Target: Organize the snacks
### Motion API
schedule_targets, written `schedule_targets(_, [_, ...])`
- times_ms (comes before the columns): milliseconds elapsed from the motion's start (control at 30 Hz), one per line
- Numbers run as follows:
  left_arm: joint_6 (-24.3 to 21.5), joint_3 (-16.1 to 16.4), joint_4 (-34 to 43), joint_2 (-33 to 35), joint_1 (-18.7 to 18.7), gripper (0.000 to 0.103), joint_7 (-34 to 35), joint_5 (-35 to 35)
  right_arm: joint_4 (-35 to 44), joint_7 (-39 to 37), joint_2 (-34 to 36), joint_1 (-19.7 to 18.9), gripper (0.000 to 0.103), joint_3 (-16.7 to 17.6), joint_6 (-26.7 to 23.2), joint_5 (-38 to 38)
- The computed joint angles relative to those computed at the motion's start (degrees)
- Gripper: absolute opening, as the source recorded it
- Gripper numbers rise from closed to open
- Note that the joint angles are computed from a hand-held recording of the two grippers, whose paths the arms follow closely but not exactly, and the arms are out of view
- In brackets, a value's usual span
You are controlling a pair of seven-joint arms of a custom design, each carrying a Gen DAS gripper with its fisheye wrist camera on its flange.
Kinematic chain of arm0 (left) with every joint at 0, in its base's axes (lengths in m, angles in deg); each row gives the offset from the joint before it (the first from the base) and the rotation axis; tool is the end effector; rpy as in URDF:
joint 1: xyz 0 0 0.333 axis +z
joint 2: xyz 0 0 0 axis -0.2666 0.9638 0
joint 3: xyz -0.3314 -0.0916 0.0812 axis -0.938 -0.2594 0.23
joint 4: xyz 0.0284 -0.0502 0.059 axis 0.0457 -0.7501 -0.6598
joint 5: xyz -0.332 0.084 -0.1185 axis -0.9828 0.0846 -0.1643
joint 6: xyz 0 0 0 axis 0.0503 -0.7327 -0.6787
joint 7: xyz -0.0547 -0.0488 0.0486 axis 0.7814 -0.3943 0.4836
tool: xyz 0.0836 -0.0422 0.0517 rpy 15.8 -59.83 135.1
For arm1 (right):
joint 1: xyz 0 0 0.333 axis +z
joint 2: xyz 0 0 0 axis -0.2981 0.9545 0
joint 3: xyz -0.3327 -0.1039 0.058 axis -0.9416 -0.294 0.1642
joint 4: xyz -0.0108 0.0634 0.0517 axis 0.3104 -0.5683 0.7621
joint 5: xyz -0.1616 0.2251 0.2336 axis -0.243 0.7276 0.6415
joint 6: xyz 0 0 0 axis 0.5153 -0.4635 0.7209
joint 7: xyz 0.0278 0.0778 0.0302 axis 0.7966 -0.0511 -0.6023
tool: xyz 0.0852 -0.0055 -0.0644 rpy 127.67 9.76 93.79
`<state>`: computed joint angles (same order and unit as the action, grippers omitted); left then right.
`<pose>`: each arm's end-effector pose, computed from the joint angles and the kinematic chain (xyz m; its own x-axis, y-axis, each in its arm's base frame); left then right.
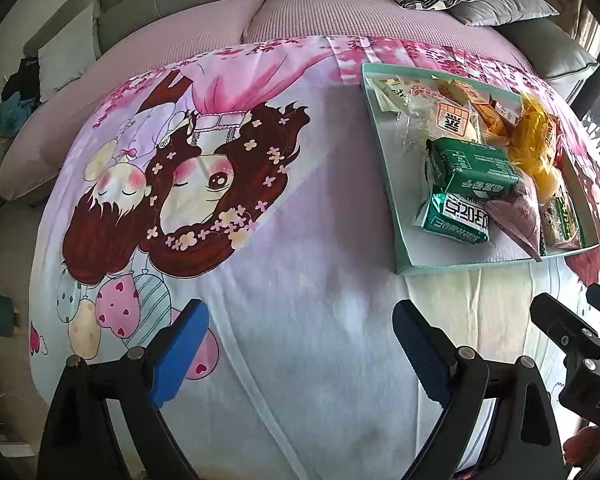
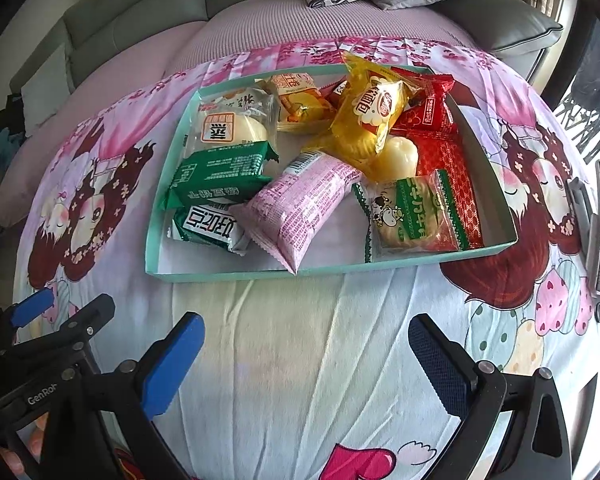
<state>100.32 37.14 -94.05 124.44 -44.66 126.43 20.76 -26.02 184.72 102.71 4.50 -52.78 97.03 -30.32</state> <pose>0.6717 -0.4193 0.3845 -0.2988 -0.9481 -0.1084 -0.8804 0.3177 -0.3522 0.6046 0.2248 0.3825 -0.3868 -0.9165 -0.1017 -0.8513 0.3973 -0.3428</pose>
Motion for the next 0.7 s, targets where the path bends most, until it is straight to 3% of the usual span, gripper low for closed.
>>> schedule_targets(700, [4.0, 0.1, -7.0, -4.5, -0.4, 0.093, -2.4, 3.3, -2.1, 1.9, -2.2, 0.6, 0.103, 0.0, 1.1, -2.0])
